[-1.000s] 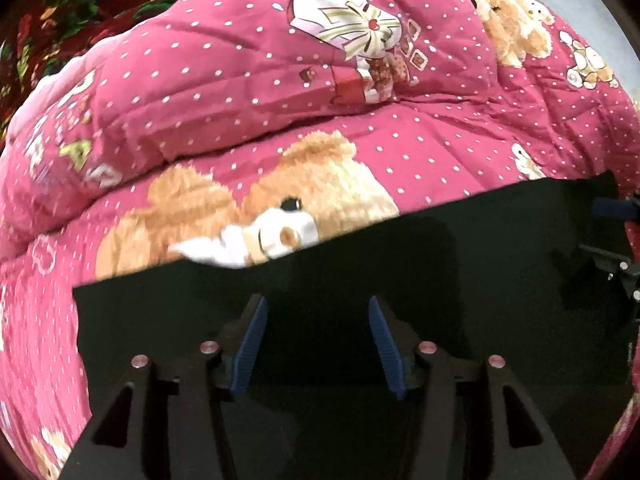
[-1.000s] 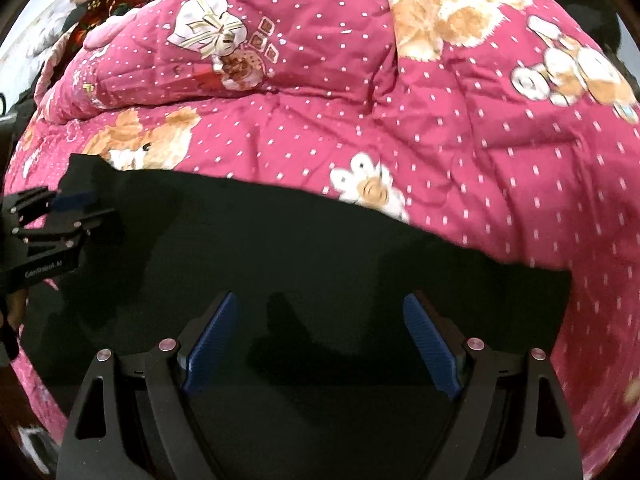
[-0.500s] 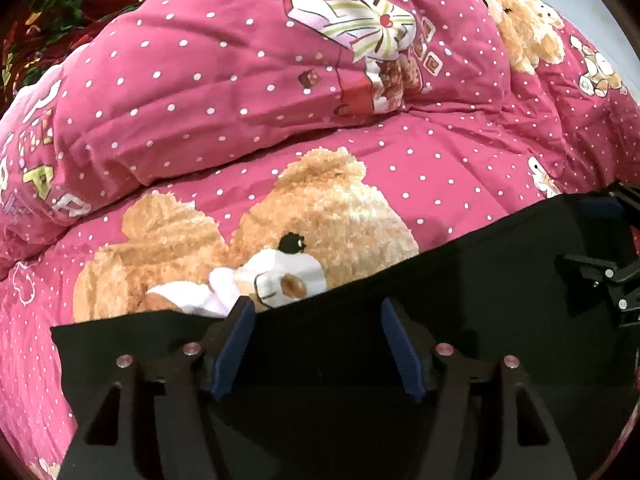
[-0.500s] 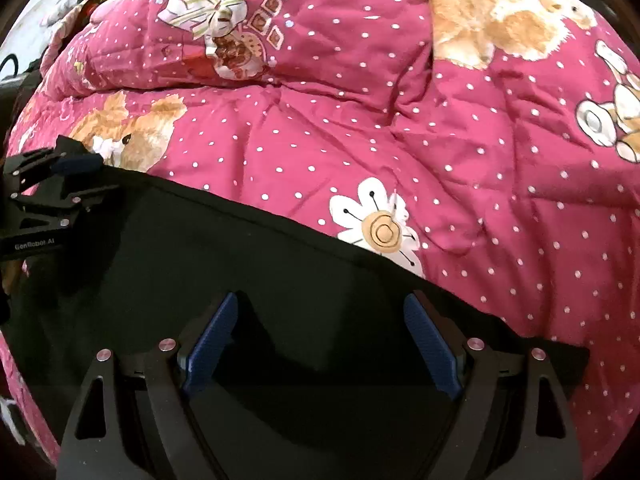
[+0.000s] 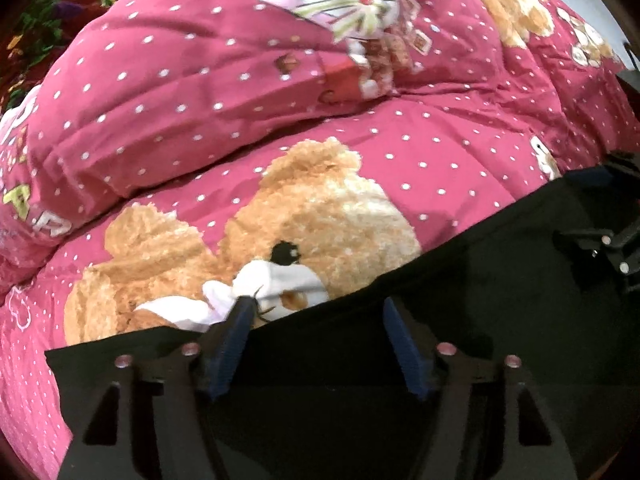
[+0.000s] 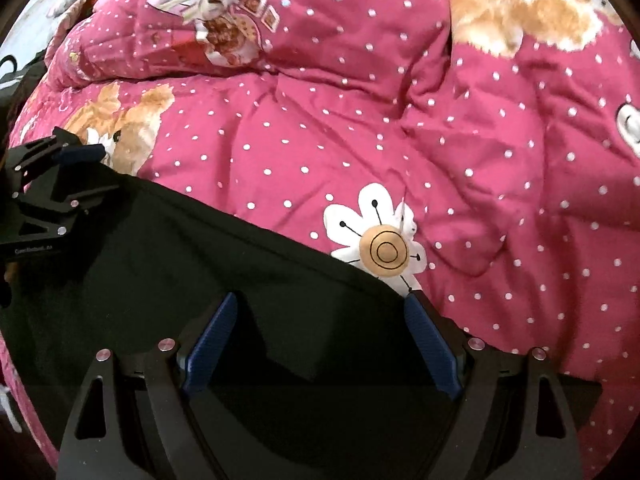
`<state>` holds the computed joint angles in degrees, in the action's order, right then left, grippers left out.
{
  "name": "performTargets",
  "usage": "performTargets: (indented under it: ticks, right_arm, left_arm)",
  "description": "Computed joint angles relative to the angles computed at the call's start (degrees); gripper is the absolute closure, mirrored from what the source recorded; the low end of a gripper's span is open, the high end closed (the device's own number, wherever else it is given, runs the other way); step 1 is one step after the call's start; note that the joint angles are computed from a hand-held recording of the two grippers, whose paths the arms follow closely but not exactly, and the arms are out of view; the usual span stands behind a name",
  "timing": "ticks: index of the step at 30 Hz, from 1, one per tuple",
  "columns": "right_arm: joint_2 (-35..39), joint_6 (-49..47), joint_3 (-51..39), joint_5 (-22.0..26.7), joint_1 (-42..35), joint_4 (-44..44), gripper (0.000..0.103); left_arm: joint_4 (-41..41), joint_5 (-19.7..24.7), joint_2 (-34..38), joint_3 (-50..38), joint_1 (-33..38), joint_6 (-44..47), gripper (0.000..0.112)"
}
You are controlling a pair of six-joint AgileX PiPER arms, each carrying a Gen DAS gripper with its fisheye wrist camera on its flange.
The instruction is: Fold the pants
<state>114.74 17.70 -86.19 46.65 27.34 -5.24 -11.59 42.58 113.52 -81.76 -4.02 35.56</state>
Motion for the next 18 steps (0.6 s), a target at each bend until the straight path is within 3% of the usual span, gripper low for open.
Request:
performTargets:
  ticks: [2, 4, 7, 9, 18]
  right_arm:
    - [0.05, 0.21, -0.52, 0.71, 0.25, -0.12, 0.024]
    - [-0.13, 0.69, -1.60, 1.60, 0.61, -0.98, 0.052]
    - [-0.14, 0.66, -3.99, 4.09, 0.03, -0.88, 0.078]
    - [-1.17, 0.22, -3.79, 4.59, -0.63, -0.02, 0.087]
    - [-5.45, -1.31, -4.53, 7.19, -1.04, 0.77, 0.092]
  left_arm:
    - [0.22, 0.06, -0.77, 0.74, -1.08, 1.05, 0.069]
    - [1.30, -1.40, -1.95, 2.90, -2.95, 0.99, 0.094]
    - [2.48, -1.41, -2.72, 3.80, -4.26, -0.18, 0.105]
    - [1.85, -0.43, -2.88, 3.39, -4.27, -0.80, 0.105]
    - [-5.73, 1.82, -8.41, 5.46, -1.17, 4.73, 0.106]
